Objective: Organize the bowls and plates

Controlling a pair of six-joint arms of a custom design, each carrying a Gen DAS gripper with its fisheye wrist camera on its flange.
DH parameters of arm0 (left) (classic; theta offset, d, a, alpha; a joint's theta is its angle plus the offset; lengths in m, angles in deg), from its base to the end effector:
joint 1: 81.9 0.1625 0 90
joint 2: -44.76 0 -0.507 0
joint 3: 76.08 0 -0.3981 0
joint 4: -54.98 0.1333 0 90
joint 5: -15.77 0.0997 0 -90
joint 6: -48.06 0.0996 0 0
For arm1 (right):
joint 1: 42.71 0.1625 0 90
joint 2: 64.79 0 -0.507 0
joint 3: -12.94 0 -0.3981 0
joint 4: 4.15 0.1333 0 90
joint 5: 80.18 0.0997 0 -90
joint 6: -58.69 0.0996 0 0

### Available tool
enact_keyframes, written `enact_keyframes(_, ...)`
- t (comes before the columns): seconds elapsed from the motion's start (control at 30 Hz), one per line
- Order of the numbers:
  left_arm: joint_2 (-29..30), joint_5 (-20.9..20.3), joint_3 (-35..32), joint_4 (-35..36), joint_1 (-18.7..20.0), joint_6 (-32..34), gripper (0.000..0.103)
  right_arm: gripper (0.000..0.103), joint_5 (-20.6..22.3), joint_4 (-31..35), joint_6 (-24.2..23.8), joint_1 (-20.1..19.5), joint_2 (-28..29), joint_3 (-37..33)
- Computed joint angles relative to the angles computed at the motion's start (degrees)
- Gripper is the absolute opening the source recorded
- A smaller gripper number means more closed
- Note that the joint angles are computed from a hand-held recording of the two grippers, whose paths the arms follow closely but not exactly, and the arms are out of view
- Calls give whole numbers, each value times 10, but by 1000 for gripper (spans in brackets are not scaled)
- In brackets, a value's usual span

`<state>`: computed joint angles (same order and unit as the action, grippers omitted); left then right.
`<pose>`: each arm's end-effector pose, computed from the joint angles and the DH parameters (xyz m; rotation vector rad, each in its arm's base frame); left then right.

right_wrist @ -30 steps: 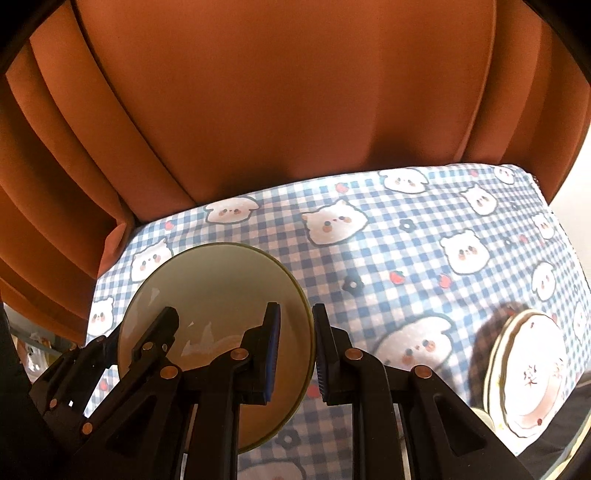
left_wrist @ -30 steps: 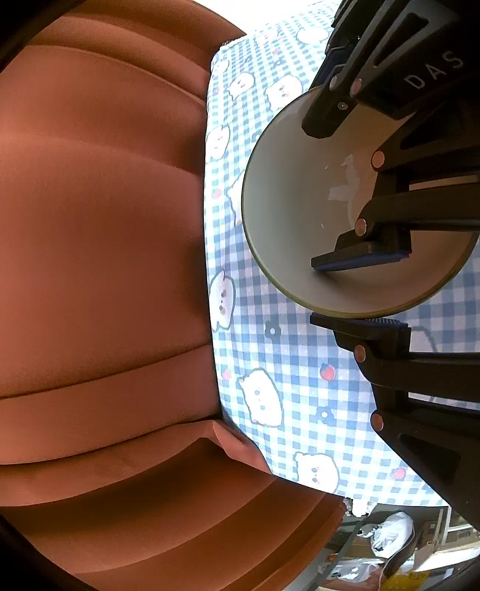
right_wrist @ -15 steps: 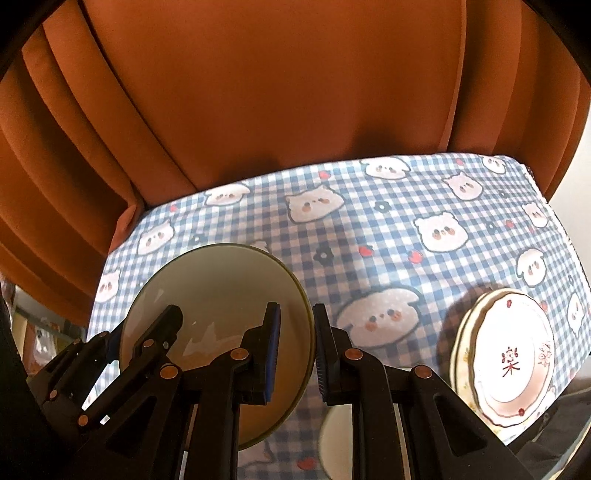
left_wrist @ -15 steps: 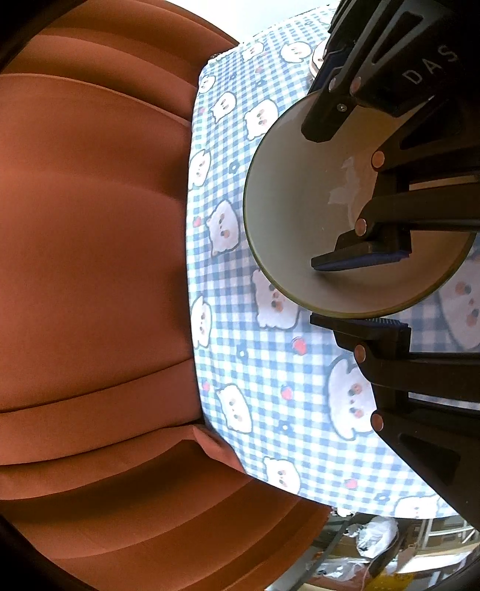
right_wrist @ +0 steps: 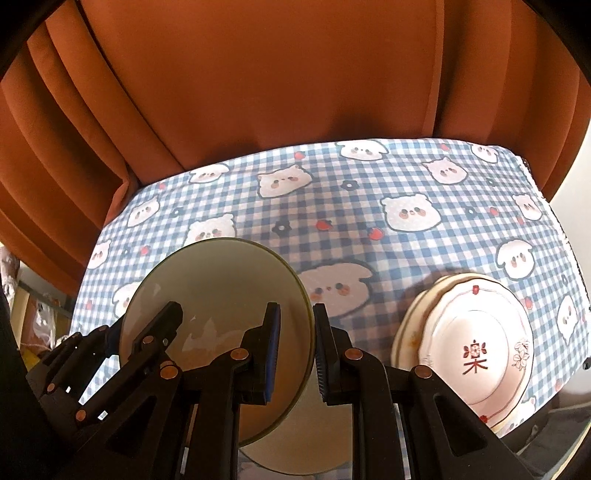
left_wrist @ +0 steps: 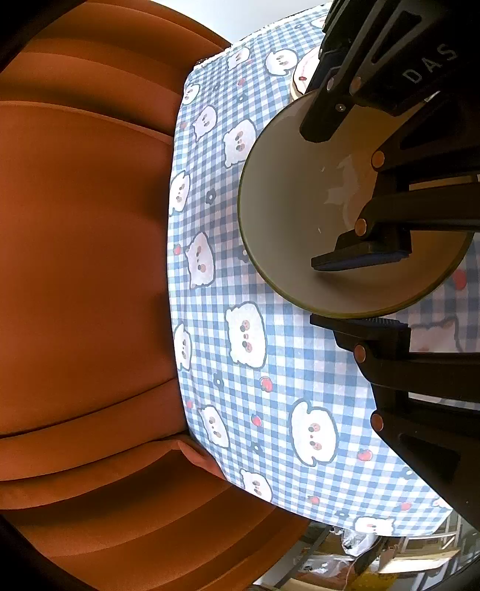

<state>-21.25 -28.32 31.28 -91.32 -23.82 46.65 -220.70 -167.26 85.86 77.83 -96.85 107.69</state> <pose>-0.1535 -0.6339 0.3215 0.4988 2.3318 -0.5885 0.4154 -0.5930 0.0336 -0.0320 -2.3546 0.7236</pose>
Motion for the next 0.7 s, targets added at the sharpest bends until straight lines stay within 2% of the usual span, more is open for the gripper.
enact_keyframes(0.33, -1, 31, 28, 16, -29, -72, 20, 21, 38, -46, -62, -13, -39, 57)
enact_keyframes(0.7, 2, 43, 47, 76, -37, -167, 20, 21, 74, -27, -79, -33, -61, 94)
